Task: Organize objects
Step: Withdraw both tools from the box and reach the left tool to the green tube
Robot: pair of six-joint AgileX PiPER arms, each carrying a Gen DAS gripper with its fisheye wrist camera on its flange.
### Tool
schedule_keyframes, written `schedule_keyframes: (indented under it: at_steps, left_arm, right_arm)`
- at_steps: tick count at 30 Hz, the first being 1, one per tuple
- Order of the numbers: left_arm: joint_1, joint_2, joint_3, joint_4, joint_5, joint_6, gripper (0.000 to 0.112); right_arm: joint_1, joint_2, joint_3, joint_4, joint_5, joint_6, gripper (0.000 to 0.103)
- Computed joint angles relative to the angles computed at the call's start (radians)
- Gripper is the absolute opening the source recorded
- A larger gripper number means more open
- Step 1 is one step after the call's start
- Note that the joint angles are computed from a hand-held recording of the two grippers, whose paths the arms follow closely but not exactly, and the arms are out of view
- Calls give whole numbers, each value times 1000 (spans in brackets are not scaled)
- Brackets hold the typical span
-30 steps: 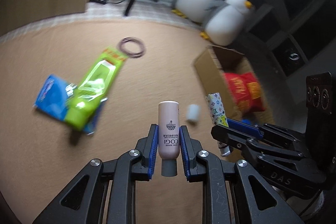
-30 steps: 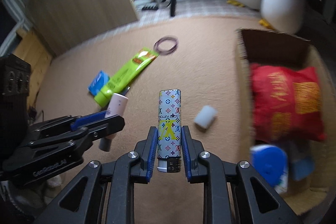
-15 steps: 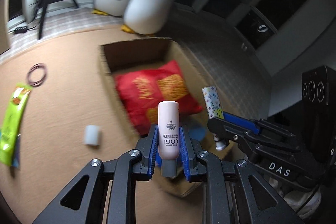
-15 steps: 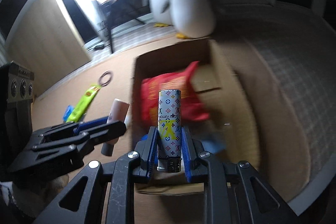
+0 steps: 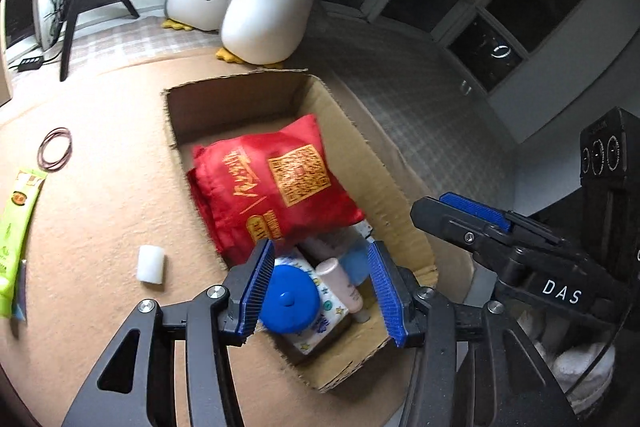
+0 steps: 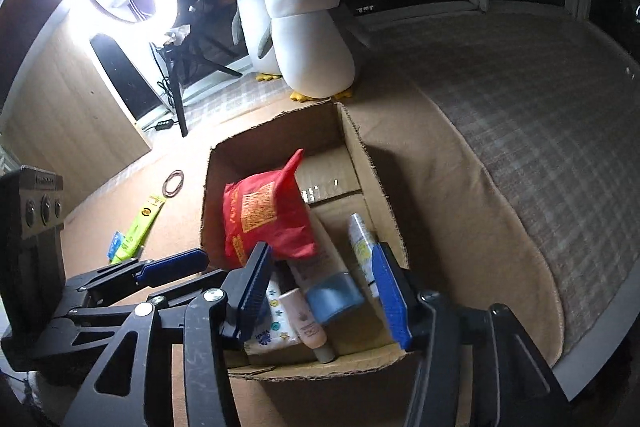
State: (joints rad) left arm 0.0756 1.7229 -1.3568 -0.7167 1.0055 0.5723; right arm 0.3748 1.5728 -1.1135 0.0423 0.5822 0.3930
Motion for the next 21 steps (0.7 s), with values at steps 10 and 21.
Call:
schedule_keyframes:
  at_steps: [10, 21]
  left_arm:
    - [156, -35, 48, 26, 15, 44, 53]
    - [440, 32, -27, 77, 60, 86, 53]
  right_arm:
    - [34, 48, -5, 197, -48, -150, 53]
    - [164, 104, -37, 219, -121, -112, 57]
